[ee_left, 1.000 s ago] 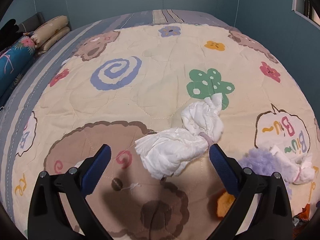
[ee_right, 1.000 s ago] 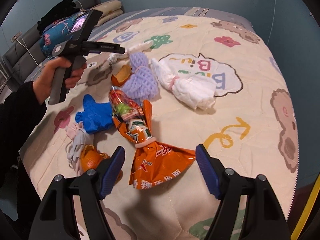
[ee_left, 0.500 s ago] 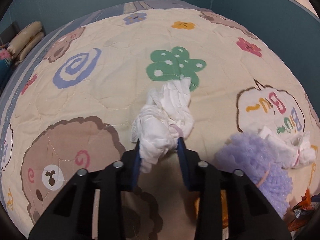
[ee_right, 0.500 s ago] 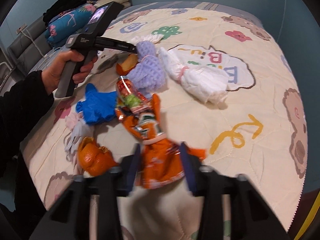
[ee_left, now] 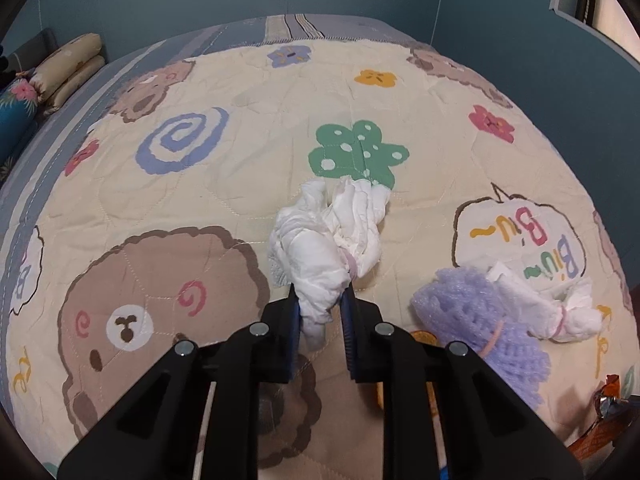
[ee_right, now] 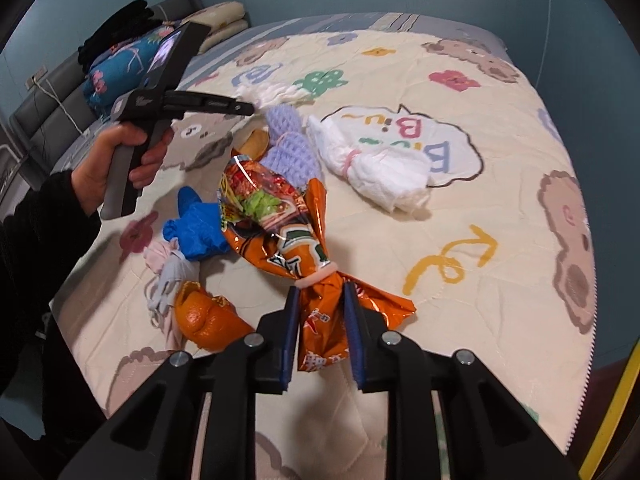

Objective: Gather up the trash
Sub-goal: 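Lift both held items and carry them over the yellow-rimmed bin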

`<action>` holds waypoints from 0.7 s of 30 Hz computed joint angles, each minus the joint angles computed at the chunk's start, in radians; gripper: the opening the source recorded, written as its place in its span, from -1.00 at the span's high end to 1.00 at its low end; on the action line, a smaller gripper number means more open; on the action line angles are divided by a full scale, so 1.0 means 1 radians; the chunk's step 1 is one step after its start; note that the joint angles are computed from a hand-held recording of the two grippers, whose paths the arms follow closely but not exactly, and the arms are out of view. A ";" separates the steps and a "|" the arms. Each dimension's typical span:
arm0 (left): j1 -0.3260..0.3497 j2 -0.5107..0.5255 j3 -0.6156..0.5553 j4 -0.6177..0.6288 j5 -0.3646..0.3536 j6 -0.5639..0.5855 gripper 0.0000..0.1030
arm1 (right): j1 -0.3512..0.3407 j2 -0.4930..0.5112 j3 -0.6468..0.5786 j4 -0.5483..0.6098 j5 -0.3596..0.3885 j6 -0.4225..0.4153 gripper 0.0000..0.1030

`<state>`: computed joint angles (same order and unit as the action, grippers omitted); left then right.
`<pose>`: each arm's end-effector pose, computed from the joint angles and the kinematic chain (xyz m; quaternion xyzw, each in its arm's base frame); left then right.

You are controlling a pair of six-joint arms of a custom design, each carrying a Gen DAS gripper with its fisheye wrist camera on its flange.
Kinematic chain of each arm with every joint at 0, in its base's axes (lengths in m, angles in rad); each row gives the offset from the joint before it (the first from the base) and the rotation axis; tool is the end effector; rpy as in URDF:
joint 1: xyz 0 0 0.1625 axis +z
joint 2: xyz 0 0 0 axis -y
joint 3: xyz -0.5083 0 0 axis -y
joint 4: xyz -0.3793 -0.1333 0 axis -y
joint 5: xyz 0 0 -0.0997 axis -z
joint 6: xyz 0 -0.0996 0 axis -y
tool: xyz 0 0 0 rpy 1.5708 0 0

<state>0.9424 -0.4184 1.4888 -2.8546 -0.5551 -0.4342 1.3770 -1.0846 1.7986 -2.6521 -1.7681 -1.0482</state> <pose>-0.2675 -0.7389 0.0060 0.0327 0.8698 -0.3252 0.3697 -0.0140 -0.6620 0.3082 0.3890 -0.8979 0.0915 0.1845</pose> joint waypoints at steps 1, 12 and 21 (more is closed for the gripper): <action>-0.006 -0.005 0.010 -0.005 0.007 -0.004 0.66 | -0.001 -0.008 0.003 -0.001 0.006 0.005 0.61; -0.085 -0.090 0.169 -0.128 0.015 -0.087 0.66 | -0.007 -0.089 0.030 0.033 0.065 0.062 0.61; -0.163 -0.115 0.266 -0.223 0.001 -0.142 0.66 | -0.017 -0.157 0.060 0.016 0.105 0.113 0.60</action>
